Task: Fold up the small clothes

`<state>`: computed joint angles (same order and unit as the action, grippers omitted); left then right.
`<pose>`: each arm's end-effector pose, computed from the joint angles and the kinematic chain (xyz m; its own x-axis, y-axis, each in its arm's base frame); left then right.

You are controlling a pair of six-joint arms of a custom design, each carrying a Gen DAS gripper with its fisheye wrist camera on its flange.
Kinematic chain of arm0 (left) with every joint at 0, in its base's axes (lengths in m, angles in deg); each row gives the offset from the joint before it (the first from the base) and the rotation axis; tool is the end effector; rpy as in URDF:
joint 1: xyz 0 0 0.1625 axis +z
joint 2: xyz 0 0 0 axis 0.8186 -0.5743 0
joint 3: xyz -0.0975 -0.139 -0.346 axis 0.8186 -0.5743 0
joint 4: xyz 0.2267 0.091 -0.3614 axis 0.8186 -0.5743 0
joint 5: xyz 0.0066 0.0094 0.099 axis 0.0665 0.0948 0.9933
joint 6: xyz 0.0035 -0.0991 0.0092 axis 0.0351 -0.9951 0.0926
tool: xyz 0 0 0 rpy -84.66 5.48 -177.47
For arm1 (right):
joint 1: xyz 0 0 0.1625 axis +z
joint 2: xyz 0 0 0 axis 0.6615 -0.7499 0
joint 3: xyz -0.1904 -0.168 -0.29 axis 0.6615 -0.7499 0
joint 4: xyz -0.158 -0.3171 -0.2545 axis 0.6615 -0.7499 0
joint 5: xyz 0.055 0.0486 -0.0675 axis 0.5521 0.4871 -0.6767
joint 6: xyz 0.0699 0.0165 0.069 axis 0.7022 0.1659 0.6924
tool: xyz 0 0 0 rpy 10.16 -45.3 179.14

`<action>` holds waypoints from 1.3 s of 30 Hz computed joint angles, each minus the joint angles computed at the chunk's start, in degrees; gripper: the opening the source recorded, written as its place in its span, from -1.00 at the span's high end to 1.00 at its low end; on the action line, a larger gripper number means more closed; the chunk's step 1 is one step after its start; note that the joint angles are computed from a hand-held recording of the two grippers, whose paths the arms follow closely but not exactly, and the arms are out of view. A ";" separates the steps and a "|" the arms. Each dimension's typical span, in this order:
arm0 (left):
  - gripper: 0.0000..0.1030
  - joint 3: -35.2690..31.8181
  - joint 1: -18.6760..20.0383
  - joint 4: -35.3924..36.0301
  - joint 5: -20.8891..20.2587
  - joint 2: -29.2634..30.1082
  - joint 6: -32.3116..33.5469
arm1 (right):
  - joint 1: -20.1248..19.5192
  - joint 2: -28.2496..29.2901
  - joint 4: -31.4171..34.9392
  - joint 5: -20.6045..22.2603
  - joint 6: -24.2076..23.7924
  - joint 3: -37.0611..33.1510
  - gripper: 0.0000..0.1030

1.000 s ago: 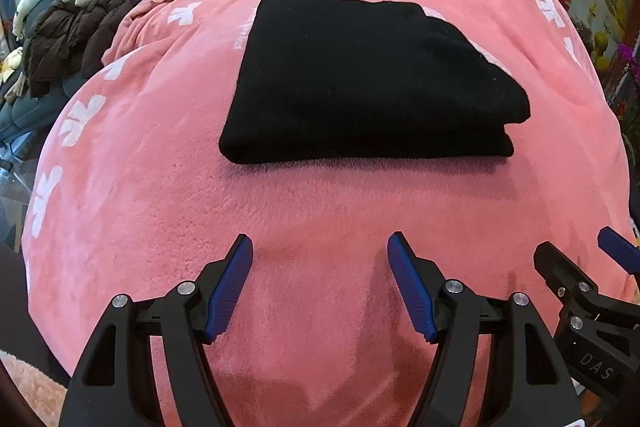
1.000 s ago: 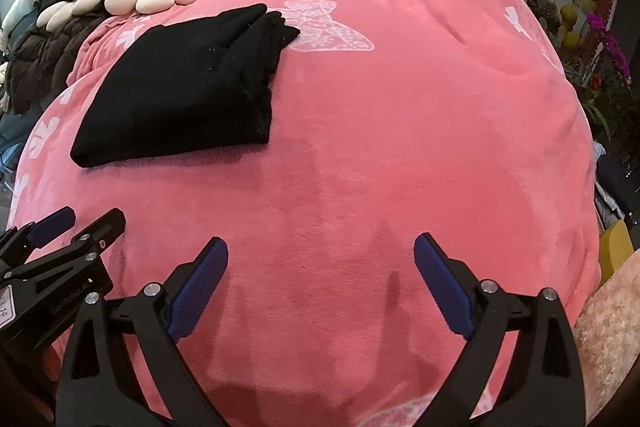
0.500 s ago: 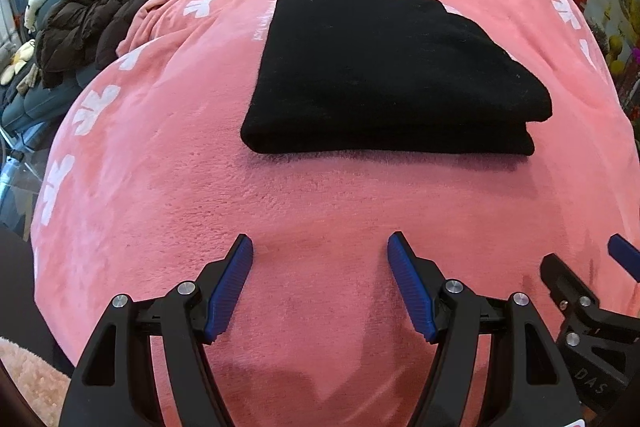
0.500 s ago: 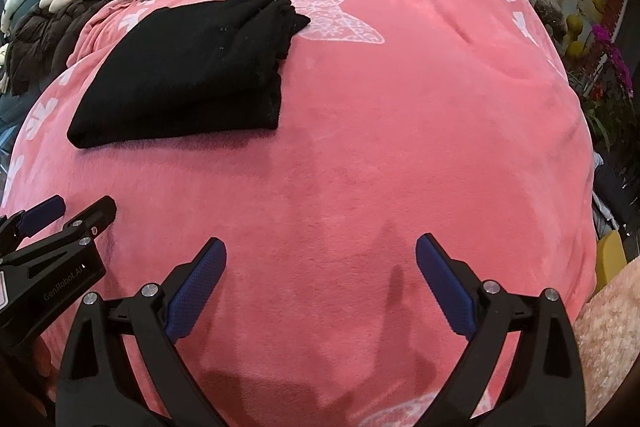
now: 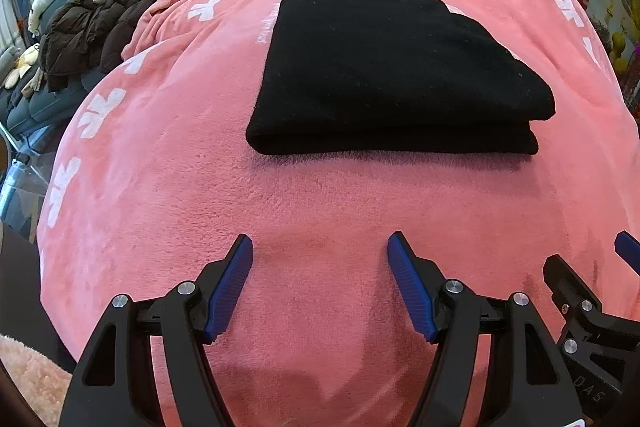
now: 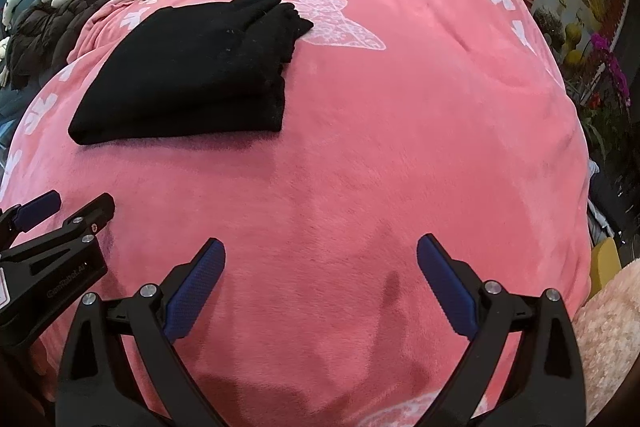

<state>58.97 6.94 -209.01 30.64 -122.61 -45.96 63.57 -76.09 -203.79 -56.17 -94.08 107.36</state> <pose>-0.0544 -0.5802 0.1266 -0.6041 -0.4782 -0.6375 0.1319 0.7289 -0.6718 0.2318 -0.5784 -0.0570 -0.5969 -0.3459 0.7240 -0.6630 0.7208 -0.2023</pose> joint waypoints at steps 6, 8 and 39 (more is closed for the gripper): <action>-0.30 -0.06 -0.07 0.25 0.12 0.07 -0.21 | -0.26 -0.06 0.67 -0.04 0.43 -0.30 -0.84; -0.30 -0.03 -0.09 0.36 0.23 0.05 -0.23 | -0.26 -0.13 0.34 0.06 0.54 -0.11 -0.83; -0.30 -0.04 0.04 0.36 0.22 -0.08 0.17 | -0.29 -0.23 0.16 0.00 0.53 0.11 -0.84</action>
